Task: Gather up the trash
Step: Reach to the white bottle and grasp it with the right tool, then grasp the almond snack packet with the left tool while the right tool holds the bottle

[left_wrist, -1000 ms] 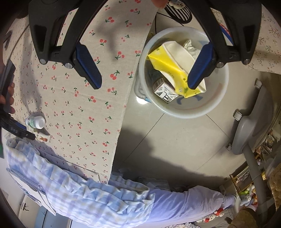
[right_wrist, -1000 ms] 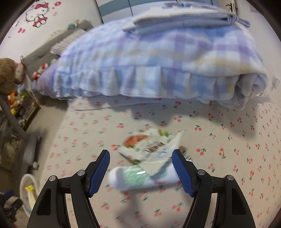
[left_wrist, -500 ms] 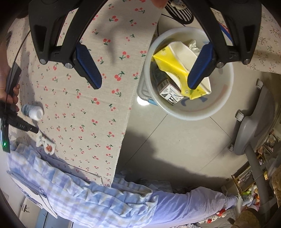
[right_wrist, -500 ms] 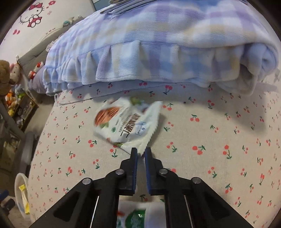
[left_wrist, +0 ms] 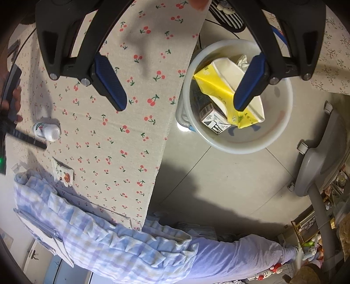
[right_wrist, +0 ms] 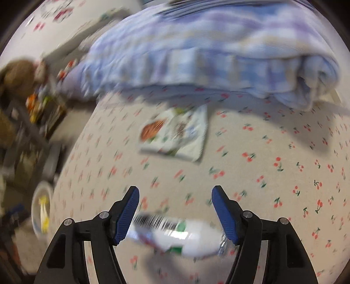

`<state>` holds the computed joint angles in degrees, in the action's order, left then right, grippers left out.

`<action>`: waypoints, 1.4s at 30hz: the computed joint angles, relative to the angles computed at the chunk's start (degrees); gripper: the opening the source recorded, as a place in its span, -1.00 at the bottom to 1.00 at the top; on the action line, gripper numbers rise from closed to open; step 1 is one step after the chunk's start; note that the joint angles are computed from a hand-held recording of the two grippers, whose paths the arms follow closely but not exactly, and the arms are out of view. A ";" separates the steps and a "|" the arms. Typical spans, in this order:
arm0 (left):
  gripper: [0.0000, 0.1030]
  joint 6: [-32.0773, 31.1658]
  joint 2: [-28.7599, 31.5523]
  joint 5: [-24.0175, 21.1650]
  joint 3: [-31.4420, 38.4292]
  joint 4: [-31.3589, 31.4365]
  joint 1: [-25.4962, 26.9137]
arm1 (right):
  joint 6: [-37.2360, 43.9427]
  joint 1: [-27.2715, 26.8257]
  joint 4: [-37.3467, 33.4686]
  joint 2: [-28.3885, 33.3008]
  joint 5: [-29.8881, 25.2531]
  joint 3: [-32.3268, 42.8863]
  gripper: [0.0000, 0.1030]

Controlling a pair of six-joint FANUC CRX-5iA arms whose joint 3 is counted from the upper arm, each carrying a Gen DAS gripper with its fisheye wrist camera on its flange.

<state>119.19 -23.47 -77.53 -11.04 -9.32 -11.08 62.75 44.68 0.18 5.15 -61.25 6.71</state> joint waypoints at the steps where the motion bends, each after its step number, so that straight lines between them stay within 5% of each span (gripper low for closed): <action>1: 0.89 -0.10 -0.61 0.16 -0.37 0.61 0.42 | 1.73 0.58 -0.26 0.19 -1.24 0.35 0.38; 13: 0.89 0.30 -3.01 1.64 -2.35 4.27 1.72 | 4.03 11.57 12.61 -2.77 -8.01 -6.69 0.38; 17: 0.89 0.49 -2.77 2.36 -2.34 4.89 0.87 | -10.54 14.15 19.09 -5.57 -13.22 -8.87 0.38; 19: 0.89 0.93 -2.34 2.32 -1.99 4.63 0.09 | -22.32 15.88 21.94 -6.19 -20.82 -8.58 0.38; 22: 0.89 0.43 -2.11 3.21 -2.11 5.84 -0.08 | -41.07 19.50 18.65 -14.86 -24.91 -13.06 0.53; 25: 0.89 0.06 -1.34 3.61 -1.19 5.36 -1.70 | -55.71 28.76 18.80 -22.61 -28.66 -19.64 0.56; 30: 0.89 0.66 -1.31 4.80 -1.03 6.24 -2.25 | -69.63 32.46 12.18 -29.39 -21.94 -27.40 0.59; 32: 0.89 1.45 -1.48 5.19 -1.11 6.32 -2.72 | -73.70 35.44 17.09 -30.26 -21.67 -29.60 0.57; 35: 0.89 1.95 -1.41 5.11 -0.92 5.70 -4.15 | -76.41 37.45 18.66 -30.42 -21.18 -30.83 0.41; 39: 0.89 1.95 -1.68 4.42 -0.57 4.46 -5.62 | -78.36 40.18 20.48 -29.95 -22.59 -31.27 -0.20; 42: 0.89 1.70 -2.36 4.15 -0.91 4.25 -5.61 | -77.92 40.79 20.91 -30.86 -21.95 -31.92 -0.22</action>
<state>120.88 -25.83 -73.37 -11.95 -5.08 -16.69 -15.16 85.47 21.10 -25.71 -83.20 -25.22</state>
